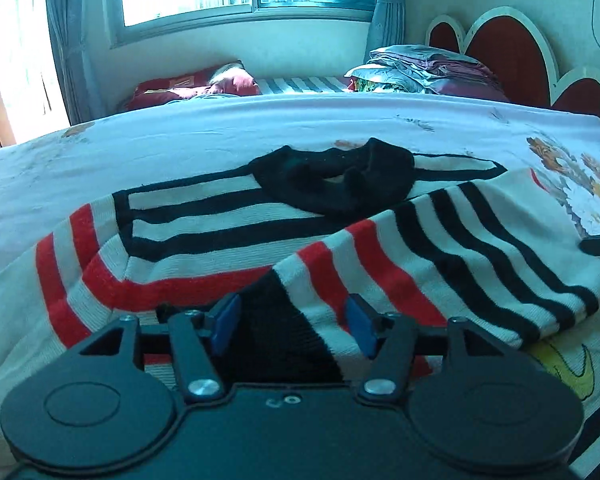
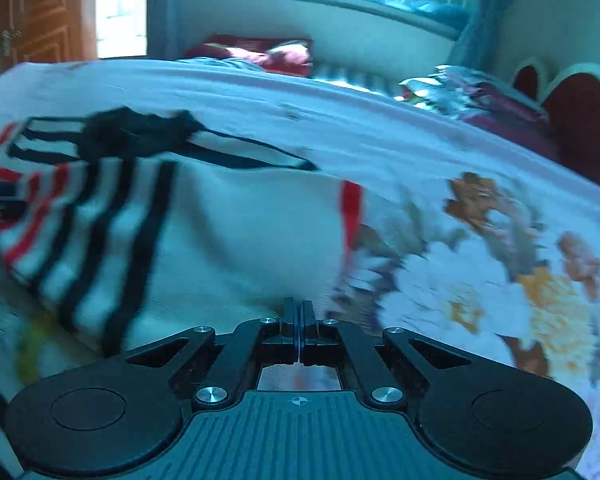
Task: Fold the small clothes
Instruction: 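Fold the held sleeve across the sweater body with the left gripper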
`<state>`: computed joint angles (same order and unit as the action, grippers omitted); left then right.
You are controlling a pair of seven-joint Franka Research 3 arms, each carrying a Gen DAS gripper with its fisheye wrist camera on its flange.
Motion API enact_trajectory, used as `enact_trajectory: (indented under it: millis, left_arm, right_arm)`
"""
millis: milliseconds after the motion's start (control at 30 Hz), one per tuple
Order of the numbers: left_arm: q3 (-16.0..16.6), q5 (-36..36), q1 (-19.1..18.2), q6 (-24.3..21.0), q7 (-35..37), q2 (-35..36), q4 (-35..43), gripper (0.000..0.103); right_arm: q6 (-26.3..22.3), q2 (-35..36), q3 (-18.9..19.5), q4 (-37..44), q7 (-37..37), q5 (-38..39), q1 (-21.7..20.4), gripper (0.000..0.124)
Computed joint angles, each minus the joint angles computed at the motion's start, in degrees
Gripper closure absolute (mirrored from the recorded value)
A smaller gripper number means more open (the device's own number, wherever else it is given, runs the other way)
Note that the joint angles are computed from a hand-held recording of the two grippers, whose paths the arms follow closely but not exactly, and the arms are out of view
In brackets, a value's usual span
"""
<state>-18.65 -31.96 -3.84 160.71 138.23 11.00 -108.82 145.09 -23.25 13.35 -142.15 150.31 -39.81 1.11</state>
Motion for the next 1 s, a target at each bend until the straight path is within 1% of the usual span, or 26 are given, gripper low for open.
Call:
enact_trajectory:
  millis: [33,67,100,167,200,267,300,333,367,400,433,467,500,533,567,600,700,733,767,800,833,867,900,933,967,1000]
  left_arm:
    - [0.07,-0.07,0.23,-0.48,0.22,-0.01,0.15,0.042]
    - [0.02,-0.43,0.56,-1.18,0.94,-0.17,0.28,0.042]
    - [0.28,-0.06,0.44,-1.59,0.57,-0.54,0.23,0.043]
    - [-0.24,-2.83,0.71,-1.35,2.60,-1.87,-0.59,0.045]
    - [-0.56,-5.11,0.82,-2.08,4.29,-2.50,-0.81,0.045]
    - [-0.75,-9.31,0.26,-3.60,7.88,-3.50,-1.40,0.044]
    - [-0.51,-9.90,-0.51,-3.99,9.04,-3.75,-1.77,0.044]
    - [0.02,-8.37,-1.56,-4.23,9.12,-3.77,-2.11,0.044]
    - [1.19,-2.96,-3.14,-3.34,5.96,-3.47,-2.59,0.041]
    - [2.25,-0.34,-4.17,-2.64,4.39,-3.11,-2.88,0.041]
    - [1.66,-1.73,-3.20,-3.05,5.01,-2.85,-2.60,0.038]
    - [1.99,-1.59,-2.93,-4.03,4.35,-2.59,-1.88,0.038]
    - [2.10,-1.22,-2.94,-3.42,4.00,-2.59,-1.68,0.040]
    - [1.78,-2.31,-2.78,-2.67,4.32,-2.43,-1.24,0.041]
    - [1.06,-5.01,-2.27,-3.19,5.49,-1.89,0.06,0.041]
    - [0.55,-6.77,-2.13,-4.02,5.72,-1.12,1.60,0.040]
    - [-0.62,-6.07,-3.65,-6.55,1.30,2.60,7.60,0.040]
    - [-1.04,-5.37,-4.18,-7.04,-0.10,4.00,9.35,0.040]
    - [-0.78,-2.91,-5.12,-8.35,-3.32,5.74,11.48,0.041]
    - [-0.41,-0.20,-5.86,-10.52,-6.81,7.51,13.70,0.042]
    - [-0.30,2.11,-6.13,-12.53,-8.97,9.00,15.51,0.042]
    - [0.16,5.27,-6.68,-12.24,-10.25,9.75,15.90,0.044]
    - [1.33,9.45,-7.64,-8.88,-11.80,9.56,14.51,0.045]
    - [3.15,13.92,-8.66,-5.61,-14.52,9.21,13.14,0.043]
    - [4.19,16.27,-8.56,-3.88,-16.53,9.07,12.36,0.033]
    - [4.36,16.90,-7.61,-3.16,-17.71,9.05,11.92,0.022]
  right_arm:
    - [-1.10,-1.02,-0.61,-0.84,-0.25,2.27,0.35,0.124]
    - [0.75,-2.28,-2.25,-2.17,-0.72,4.59,0.99,0.124]
    - [2.08,-3.86,-2.23,-3.12,0.28,5.58,0.58,0.124]
    - [4.27,-7.91,1.71,-4.48,5.33,2.41,-2.60,0.124]
    - [6.08,-9.45,2.82,-4.80,7.08,2.18,-3.25,0.124]
    - [8.90,-9.32,3.61,-4.52,7.36,4.84,-2.61,0.124]
    - [9.41,-7.66,3.66,-3.68,5.16,6.57,-1.35,0.124]
    - [7.83,-5.81,3.87,-2.62,2.50,7.84,-0.26,0.124]
    - [3.69,-4.47,5.86,-1.64,0.07,9.61,-0.99,0.124]
    - [2.18,-4.46,6.11,-2.65,1.67,8.66,-0.78,0.124]
    - [3.86,-5.81,4.37,-4.26,3.85,9.29,0.34,0.124]
    - [3.60,-6.01,3.14,-4.06,3.09,11.64,1.08,0.124]
    - [2.02,-5.66,3.06,-2.63,1.19,11.69,1.12,0.124]
    - [1.77,-5.54,4.76,-1.53,1.95,8.71,-0.66,0.124]
    - [4.09,-5.43,5.41,-1.16,3.24,5.80,-2.31,0.124]
    - [7.80,-4.13,4.67,-0.47,4.12,4.60,-3.49,0.124]
    - [13.48,4.80,5.05,6.34,6.35,0.03,-7.18,0.124]
    - [14.77,8.04,4.36,8.69,5.02,0.58,-7.04,0.124]
    - [16.57,11.18,1.84,10.51,1.56,3.81,-4.89,0.124]
    - [18.71,14.39,-2.45,12.00,-5.63,10.90,-0.75,0.124]
    - [19.44,16.58,-5.10,13.18,-9.69,13.96,1.94,0.124]
    - [18.08,17.95,-5.89,14.30,-11.07,13.01,2.63,0.124]
    - [15.33,17.80,-5.18,14.90,-8.44,8.04,1.31,0.124]
    - [13.06,17.00,-5.04,14.67,-3.90,4.07,0.23,0.124]
    - [13.98,15.94,-6.91,13.21,-1.98,4.12,0.77,0.124]
    - [14.17,14.64,-7.60,11.60,0.42,3.26,0.23,0.124]
